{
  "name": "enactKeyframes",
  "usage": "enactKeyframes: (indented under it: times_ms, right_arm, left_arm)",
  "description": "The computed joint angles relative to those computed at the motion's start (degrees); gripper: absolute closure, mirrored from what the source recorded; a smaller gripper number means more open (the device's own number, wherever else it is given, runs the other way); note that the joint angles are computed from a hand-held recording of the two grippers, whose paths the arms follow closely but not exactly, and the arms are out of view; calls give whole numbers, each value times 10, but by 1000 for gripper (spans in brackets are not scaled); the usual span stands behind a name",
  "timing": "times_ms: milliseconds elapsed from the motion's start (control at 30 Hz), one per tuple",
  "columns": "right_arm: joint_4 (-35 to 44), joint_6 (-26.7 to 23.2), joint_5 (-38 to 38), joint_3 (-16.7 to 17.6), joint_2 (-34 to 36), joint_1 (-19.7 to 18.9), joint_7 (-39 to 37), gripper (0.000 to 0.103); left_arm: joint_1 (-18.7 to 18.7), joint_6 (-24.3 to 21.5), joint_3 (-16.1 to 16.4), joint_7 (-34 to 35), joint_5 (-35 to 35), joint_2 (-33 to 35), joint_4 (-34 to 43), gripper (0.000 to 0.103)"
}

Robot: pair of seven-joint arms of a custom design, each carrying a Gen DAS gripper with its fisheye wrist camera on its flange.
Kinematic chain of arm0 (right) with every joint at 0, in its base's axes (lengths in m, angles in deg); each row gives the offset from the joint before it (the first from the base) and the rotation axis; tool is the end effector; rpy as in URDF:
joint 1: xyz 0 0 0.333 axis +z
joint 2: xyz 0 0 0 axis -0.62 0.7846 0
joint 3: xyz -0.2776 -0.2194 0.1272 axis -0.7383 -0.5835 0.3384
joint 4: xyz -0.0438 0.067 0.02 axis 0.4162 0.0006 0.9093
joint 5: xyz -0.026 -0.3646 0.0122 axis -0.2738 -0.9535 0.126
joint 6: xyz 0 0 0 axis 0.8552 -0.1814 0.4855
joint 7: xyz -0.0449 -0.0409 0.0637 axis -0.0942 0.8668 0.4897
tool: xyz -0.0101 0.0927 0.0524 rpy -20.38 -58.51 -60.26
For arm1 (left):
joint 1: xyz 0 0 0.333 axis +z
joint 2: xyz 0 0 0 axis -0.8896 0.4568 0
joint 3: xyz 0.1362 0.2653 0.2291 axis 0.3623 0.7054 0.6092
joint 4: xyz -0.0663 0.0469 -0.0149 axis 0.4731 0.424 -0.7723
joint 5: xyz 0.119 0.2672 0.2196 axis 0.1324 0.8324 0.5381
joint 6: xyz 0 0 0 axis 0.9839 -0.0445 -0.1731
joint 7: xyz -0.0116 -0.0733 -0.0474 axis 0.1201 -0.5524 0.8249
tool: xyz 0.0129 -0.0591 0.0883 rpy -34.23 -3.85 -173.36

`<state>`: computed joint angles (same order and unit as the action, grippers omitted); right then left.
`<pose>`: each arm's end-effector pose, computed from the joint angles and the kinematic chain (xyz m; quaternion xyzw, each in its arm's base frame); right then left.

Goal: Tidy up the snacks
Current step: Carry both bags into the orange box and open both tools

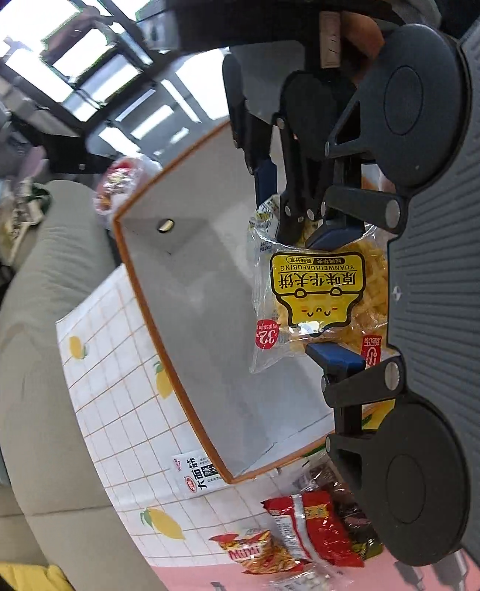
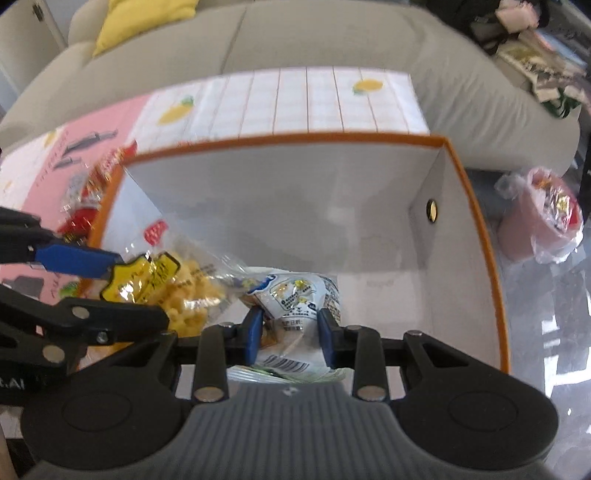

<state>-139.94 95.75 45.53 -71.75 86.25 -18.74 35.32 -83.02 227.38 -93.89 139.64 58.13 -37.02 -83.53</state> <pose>0.6021 0.2508 0.4975 -0.8352 0.5210 -0.0494 0.1690 0.5383 -0.3794 0.5421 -0.6390 0.7417 -0.2015 0.0300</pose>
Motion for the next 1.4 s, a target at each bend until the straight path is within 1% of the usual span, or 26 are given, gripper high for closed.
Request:
enactKeyframes:
  times_ms: [133,267,433,500,533,600,667,767,800,867,933,1000,1067,1167,1267,1400]
  right_arm:
    - [24,-45,17,3,20,-12,-24,72]
    - [45,-77,28,3,38,-13,-31,72]
    - [62,-94,21,0,49,-8,-33,71]
    - [68,-103,15,-3,50,-8,-34,71]
    - [77,-108,12,-4,55,-6,-30,71]
    - [95,-118,4,-6,68,-1,-20,70]
    - [95,-122,-2,-7,67,1,-16,68]
    - [96,-130,-9,-8,65,3,-10,66]
    - [100,-133,-10,-7,67,4,-9,66]
    - [107,-141,-15,-7,69,6,-7,62]
    - [121,-159,-23,-9,74,10,0,57]
    - [124,-168,-29,-10,70,11,0,54]
    - [129,-171,-30,-10,68,12,5,43]
    - [118,-160,-19,-7,51,7,5,40]
    - [107,-143,-15,-5,35,11,19,31]
    - [77,-100,-21,-1,11,22,43,28]
  left_arm:
    - [6,-60,-8,41,-19,30,42,42]
    - [-4,-81,-4,53,-3,42,54,42]
    - [-2,-107,-5,66,-16,49,69,41]
    - [-4,-115,-3,66,-13,49,72,38]
    - [-5,-120,-2,65,-12,55,81,36]
    - [-2,-128,-2,61,-23,61,88,29]
    - [3,-131,-2,63,-31,62,87,21]
    - [6,-140,0,64,-33,62,85,18]
    - [8,-138,-1,63,-38,60,81,18]
    - [14,-132,-1,62,-49,54,72,18]
    - [18,-125,-2,65,-57,45,63,17]
    - [25,-112,-4,71,-71,35,52,17]
    - [30,-93,-5,76,-82,17,32,17]
    - [28,-60,0,69,-74,-15,-4,17]
    - [29,-19,4,64,-66,-54,-48,17]
    - [31,29,12,46,-57,-102,-107,17]
